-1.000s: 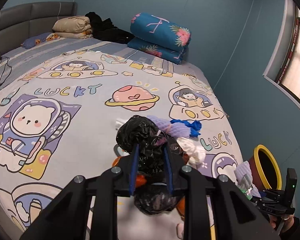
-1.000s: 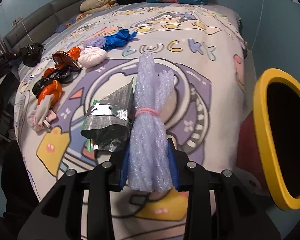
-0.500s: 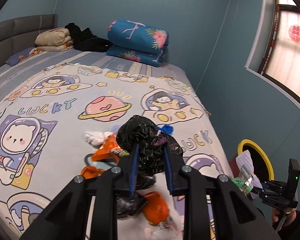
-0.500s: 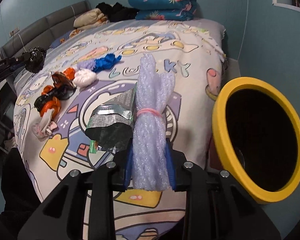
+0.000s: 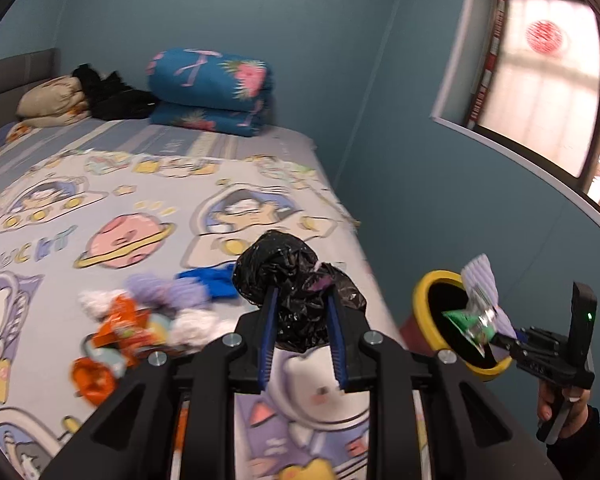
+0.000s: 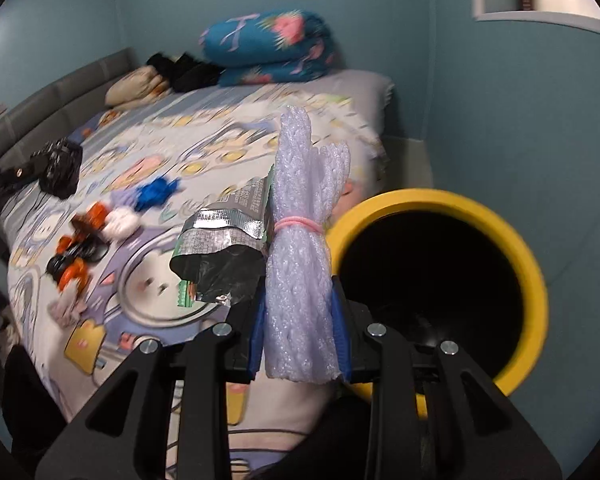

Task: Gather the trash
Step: 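Carry the black bag and the mesh with foil over the yellow bin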

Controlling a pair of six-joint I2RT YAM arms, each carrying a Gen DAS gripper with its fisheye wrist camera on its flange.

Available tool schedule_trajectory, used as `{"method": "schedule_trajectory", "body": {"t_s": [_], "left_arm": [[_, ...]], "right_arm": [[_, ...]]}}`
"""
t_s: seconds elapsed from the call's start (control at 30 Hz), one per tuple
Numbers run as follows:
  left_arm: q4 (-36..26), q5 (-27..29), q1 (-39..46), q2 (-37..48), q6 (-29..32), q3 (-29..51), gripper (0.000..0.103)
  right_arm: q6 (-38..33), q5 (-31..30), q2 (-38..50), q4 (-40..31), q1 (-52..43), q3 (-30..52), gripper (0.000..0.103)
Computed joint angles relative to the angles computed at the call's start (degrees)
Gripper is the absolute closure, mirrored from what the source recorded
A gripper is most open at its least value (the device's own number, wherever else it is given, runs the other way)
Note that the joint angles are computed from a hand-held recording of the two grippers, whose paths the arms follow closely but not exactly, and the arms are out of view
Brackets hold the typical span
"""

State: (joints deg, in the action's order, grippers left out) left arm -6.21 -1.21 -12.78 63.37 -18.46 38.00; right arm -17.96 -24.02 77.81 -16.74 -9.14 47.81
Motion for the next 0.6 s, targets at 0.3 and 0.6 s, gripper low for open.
{"method": "schedule_trajectory", "body": {"t_s": [0.3, 0.6], "left_arm": [[4.9, -2.9, -15.1, 18.7, -1.1, 14.1, 0.081], [3.5, -2.5, -23.0, 40.3, -1.1, 35.4, 0.081]], "right_arm": [[1.8, -0.1, 6.1, 0.9, -8.5, 6.5, 0.076], [3.2, 2.7, 14.7, 1.8, -12.1, 12.5, 0.076]]}}
